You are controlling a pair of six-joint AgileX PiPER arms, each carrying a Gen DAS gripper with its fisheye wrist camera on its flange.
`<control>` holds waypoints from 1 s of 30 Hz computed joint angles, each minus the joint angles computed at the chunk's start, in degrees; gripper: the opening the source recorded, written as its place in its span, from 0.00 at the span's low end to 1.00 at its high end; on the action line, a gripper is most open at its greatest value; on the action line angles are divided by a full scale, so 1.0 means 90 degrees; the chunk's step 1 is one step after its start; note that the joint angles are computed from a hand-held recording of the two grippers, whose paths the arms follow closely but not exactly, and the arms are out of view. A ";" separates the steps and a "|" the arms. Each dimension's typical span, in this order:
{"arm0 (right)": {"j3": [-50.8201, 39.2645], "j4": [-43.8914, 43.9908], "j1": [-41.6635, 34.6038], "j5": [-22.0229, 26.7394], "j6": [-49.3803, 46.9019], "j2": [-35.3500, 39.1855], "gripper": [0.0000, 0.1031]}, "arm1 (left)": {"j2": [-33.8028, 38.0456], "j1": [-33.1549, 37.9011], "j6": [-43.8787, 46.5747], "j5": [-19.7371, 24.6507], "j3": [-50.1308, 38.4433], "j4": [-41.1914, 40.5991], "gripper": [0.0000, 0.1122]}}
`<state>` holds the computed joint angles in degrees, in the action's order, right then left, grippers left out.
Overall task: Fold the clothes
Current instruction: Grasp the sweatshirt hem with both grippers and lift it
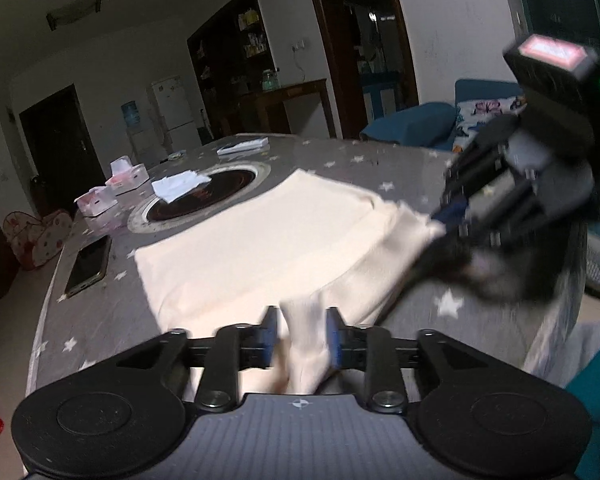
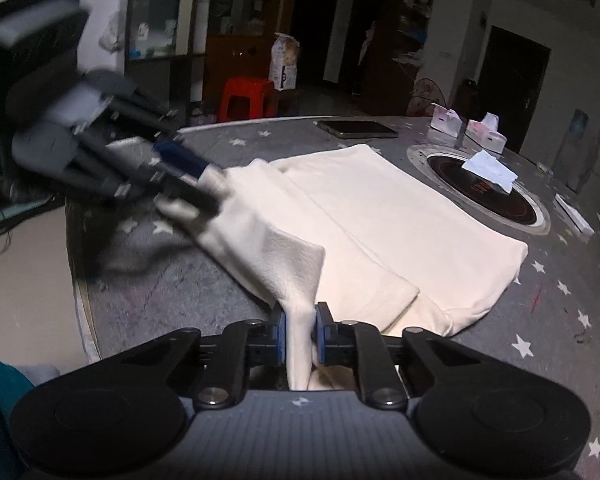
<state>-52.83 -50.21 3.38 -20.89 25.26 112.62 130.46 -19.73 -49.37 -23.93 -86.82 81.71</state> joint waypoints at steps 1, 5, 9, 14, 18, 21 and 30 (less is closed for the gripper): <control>0.0017 -0.0003 -0.0016 -0.0009 0.0017 -0.0022 0.10 | -0.0025 0.0001 0.0290 0.0047 0.0111 -0.0215 0.35; 0.0071 0.0024 -0.0054 -0.0028 0.0035 -0.0092 0.09 | -0.0099 0.0037 0.1211 0.0183 0.0454 -0.0752 0.35; 0.0174 0.0239 -0.0084 -0.0091 -0.0135 -0.0159 0.09 | -0.0075 0.0106 0.1293 0.0184 0.0492 -0.0526 0.32; 0.0454 0.0714 -0.0117 -0.0236 -0.0530 -0.0295 0.07 | -0.0083 0.0203 0.0556 -0.0147 0.0453 0.0101 0.05; 0.0878 0.0673 -0.0230 -0.0389 -0.0577 -0.0644 0.07 | -0.0398 0.0259 0.0526 -0.0586 0.0858 0.0166 0.04; 0.1339 0.0237 -0.0411 -0.0492 -0.0230 -0.1153 0.07 | -0.0793 0.0311 0.0628 -0.0903 0.1377 0.0200 0.04; 0.2465 -0.3710 -0.0629 -0.0173 0.3755 -0.3366 0.07 | -0.2195 0.0529 0.0118 -0.1759 0.2830 0.0504 0.04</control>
<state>-30.64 -83.61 -2.27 -22.45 59.05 82.33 110.71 -14.97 -48.31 -39.75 -61.34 86.25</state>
